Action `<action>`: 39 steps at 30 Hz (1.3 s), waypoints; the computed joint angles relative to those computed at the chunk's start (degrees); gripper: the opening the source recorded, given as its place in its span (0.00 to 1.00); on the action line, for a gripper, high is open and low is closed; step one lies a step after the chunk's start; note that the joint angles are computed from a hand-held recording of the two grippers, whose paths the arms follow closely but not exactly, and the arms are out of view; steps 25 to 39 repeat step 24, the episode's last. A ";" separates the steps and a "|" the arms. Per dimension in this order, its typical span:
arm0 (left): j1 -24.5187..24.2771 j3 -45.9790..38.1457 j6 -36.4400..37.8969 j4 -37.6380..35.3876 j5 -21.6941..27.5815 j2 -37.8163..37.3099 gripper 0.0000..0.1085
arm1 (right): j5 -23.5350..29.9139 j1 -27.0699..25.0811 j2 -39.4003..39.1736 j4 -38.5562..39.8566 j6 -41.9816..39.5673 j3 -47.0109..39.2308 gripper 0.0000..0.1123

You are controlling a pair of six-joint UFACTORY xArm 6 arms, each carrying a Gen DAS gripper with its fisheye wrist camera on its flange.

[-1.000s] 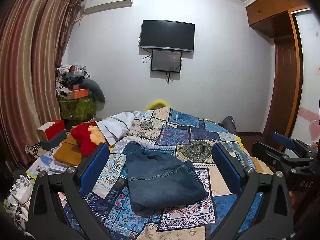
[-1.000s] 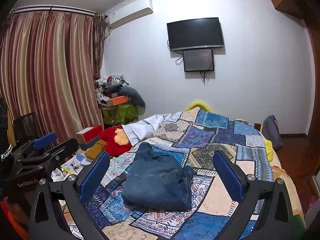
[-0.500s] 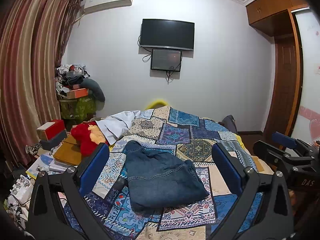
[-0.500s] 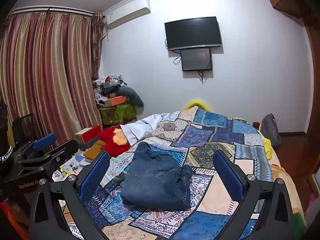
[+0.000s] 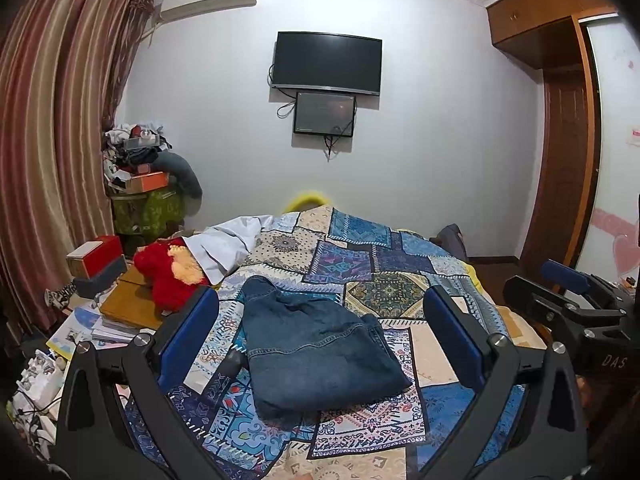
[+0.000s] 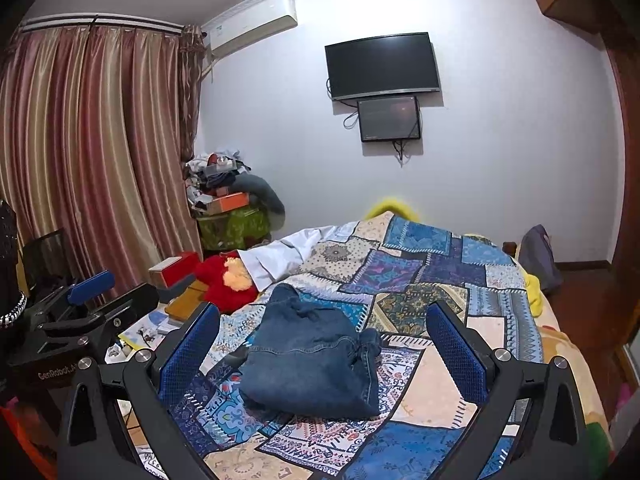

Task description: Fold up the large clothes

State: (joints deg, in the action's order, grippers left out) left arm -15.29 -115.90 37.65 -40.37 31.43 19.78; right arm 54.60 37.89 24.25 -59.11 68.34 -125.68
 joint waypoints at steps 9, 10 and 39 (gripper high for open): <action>-0.20 0.64 1.65 -0.86 -0.03 -0.48 0.95 | 0.10 0.09 -0.19 -0.36 0.45 0.24 0.91; -0.21 0.57 1.72 -0.80 -0.01 -0.45 0.95 | 0.10 0.04 -0.13 -0.24 0.50 0.21 0.91; -0.01 -0.19 2.24 -1.27 1.05 -0.09 0.95 | -0.21 -0.16 -0.57 -0.38 0.72 0.88 0.91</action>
